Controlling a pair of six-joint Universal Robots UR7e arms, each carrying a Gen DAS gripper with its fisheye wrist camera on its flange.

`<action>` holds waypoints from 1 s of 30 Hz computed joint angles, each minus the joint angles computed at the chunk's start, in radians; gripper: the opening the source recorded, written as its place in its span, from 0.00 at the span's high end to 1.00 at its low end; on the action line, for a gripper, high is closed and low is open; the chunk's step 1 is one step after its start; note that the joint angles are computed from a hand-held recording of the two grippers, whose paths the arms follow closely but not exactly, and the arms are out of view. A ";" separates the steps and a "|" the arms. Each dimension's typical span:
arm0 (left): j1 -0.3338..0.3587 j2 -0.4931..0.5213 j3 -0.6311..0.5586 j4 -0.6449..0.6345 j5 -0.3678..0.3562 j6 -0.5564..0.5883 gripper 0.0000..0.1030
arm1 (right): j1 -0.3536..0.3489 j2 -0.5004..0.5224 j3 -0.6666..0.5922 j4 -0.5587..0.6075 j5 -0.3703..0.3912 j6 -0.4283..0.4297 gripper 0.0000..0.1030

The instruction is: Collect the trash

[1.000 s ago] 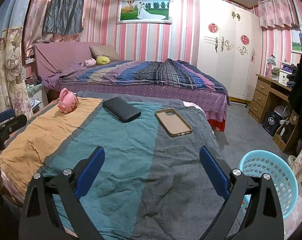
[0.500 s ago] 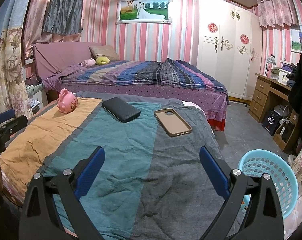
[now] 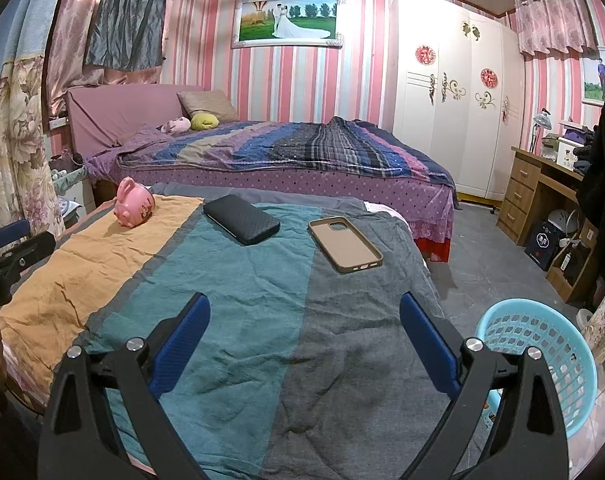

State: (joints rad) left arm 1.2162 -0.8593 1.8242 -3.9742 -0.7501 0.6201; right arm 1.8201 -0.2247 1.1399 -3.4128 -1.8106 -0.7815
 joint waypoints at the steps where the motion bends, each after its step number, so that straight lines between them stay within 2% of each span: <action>1: 0.000 0.000 0.000 -0.001 -0.001 0.001 0.05 | 0.000 0.000 -0.001 0.001 0.001 -0.001 0.09; 30: 0.005 0.004 0.000 0.005 -0.005 -0.007 0.05 | -0.002 0.005 -0.004 0.000 0.002 -0.005 0.09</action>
